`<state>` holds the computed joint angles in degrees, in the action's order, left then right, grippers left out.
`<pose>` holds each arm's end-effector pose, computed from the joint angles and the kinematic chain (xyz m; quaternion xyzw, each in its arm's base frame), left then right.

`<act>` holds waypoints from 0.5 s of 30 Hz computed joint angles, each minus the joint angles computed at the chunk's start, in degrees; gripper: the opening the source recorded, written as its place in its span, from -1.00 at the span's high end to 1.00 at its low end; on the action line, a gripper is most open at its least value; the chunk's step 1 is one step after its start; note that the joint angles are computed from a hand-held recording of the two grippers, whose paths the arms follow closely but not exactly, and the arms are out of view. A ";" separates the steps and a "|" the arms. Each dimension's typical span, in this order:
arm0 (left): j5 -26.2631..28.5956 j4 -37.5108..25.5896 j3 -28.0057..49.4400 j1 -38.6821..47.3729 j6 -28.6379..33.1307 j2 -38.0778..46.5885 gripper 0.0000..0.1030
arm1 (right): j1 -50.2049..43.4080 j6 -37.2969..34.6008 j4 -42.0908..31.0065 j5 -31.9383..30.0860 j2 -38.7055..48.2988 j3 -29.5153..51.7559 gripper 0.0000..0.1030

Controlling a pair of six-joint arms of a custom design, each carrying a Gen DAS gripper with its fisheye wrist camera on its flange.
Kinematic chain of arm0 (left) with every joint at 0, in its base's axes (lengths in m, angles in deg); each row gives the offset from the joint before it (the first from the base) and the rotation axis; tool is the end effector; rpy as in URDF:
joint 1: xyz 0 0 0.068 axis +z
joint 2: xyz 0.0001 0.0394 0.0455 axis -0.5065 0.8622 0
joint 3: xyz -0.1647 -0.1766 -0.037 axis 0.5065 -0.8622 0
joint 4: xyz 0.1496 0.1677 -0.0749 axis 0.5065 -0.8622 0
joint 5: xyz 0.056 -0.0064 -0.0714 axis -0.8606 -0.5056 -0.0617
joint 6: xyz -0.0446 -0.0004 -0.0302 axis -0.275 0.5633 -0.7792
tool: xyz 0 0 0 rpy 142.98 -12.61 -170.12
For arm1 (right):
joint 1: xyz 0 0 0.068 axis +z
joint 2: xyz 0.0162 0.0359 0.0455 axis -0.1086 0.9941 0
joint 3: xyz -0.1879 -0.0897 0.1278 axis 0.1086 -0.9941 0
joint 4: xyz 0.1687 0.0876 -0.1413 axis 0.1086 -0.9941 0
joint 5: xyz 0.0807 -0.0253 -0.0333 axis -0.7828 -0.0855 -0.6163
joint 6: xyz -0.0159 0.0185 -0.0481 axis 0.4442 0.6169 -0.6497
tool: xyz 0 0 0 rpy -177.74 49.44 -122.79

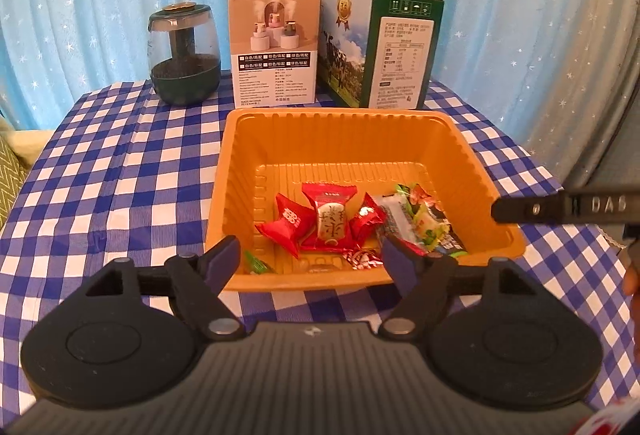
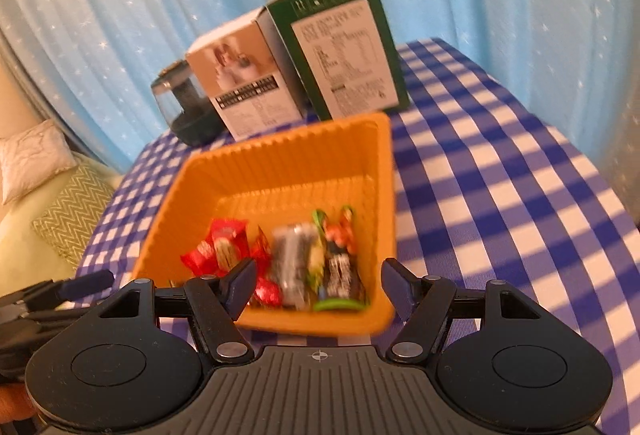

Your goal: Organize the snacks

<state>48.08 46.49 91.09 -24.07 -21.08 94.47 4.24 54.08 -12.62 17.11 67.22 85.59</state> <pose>0.2886 0.0264 0.1849 0.0212 0.9155 -0.0360 0.4001 0.3414 0.0739 0.1880 -0.0092 0.9190 0.2211 0.3264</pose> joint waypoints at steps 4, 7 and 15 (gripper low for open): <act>-1.09 -0.01 -3.11 -0.85 -0.72 -3.98 -0.62 | -0.09 -0.26 -0.81 -0.01 -3.22 -3.42 -0.33; -1.74 -0.93 -5.38 -1.29 -1.21 -7.61 -0.69 | -0.26 0.04 -1.81 0.19 -6.01 -5.45 -0.33; -2.77 -6.72 -10.33 -1.87 -4.05 -18.58 -0.84 | -0.88 0.57 -7.21 0.02 -15.33 -9.86 -0.33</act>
<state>45.32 39.77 80.76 -25.94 -25.12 75.89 3.36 54.65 -19.82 17.13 51.89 75.73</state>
